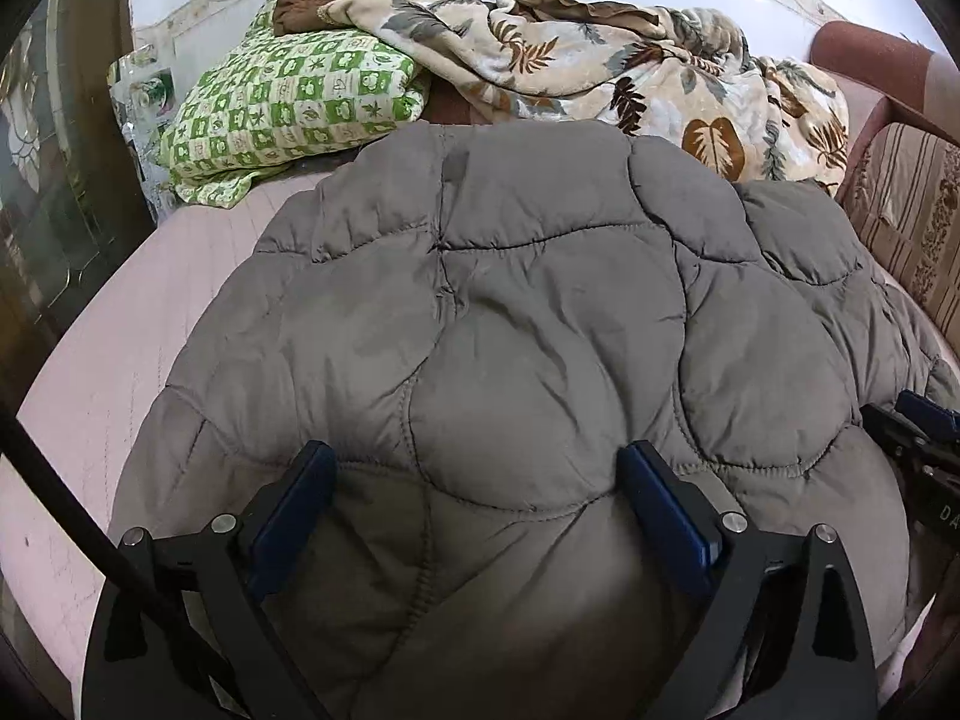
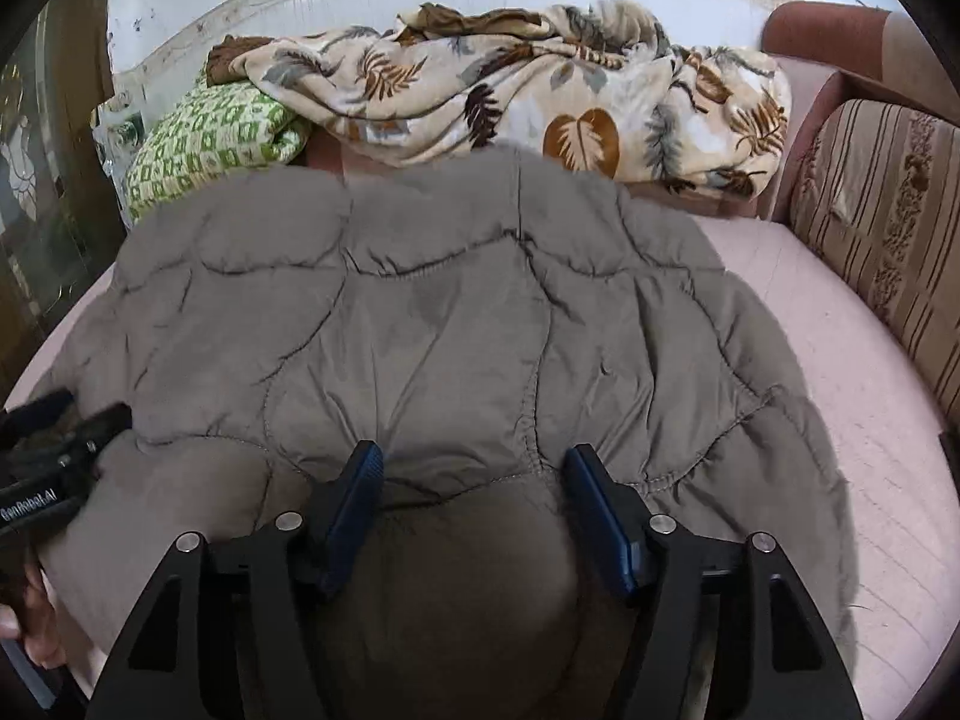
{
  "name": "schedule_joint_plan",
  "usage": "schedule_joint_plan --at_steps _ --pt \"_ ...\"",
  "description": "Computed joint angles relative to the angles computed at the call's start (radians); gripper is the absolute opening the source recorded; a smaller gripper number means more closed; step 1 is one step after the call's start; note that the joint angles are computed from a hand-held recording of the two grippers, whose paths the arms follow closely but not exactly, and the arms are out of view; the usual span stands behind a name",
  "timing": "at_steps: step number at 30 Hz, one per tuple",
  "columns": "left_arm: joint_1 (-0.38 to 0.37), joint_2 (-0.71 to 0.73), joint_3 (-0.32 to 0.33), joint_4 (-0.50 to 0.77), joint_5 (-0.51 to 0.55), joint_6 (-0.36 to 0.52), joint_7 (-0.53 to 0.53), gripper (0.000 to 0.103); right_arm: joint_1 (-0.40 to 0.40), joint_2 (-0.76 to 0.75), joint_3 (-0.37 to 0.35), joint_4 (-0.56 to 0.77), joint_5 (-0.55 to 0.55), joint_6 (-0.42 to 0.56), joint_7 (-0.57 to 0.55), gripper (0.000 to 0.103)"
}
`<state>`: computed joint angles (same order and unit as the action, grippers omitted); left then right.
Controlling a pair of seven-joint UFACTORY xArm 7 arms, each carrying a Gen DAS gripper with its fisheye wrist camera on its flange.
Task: Fold large clothes
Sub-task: 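Press the folded jacket bundle flat with both tools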
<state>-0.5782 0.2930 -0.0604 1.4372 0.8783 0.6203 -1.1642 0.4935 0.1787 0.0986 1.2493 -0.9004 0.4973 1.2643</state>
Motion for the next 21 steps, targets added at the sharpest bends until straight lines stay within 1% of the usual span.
schedule_joint_plan --at_steps 2,7,12,14,17,21 --pt "-0.004 0.001 0.004 -0.005 0.013 0.000 -0.009 0.097 -0.004 0.015 0.003 0.015 0.026 0.004 -0.028 0.071" --pt "-0.009 -0.003 0.007 -0.007 0.048 0.005 -0.032 0.097 0.008 0.027 -0.008 0.030 0.030 0.020 -0.032 0.071" --pt "-0.026 -0.018 0.003 -0.011 0.113 0.037 -0.070 0.097 0.017 -0.004 -0.009 0.008 -0.001 0.023 0.028 0.072" --pt "-0.030 -0.031 -0.001 -0.021 0.149 0.045 -0.089 0.097 0.026 -0.028 -0.005 -0.003 -0.062 0.031 0.084 0.072" --pt "-0.022 -0.056 -0.015 -0.049 0.176 0.037 -0.112 0.097 0.036 -0.061 0.014 -0.019 -0.185 0.048 0.171 0.072" --pt "-0.009 -0.085 -0.036 -0.083 0.191 0.040 -0.135 0.097 0.034 -0.084 0.053 -0.030 -0.277 0.039 0.222 0.072"
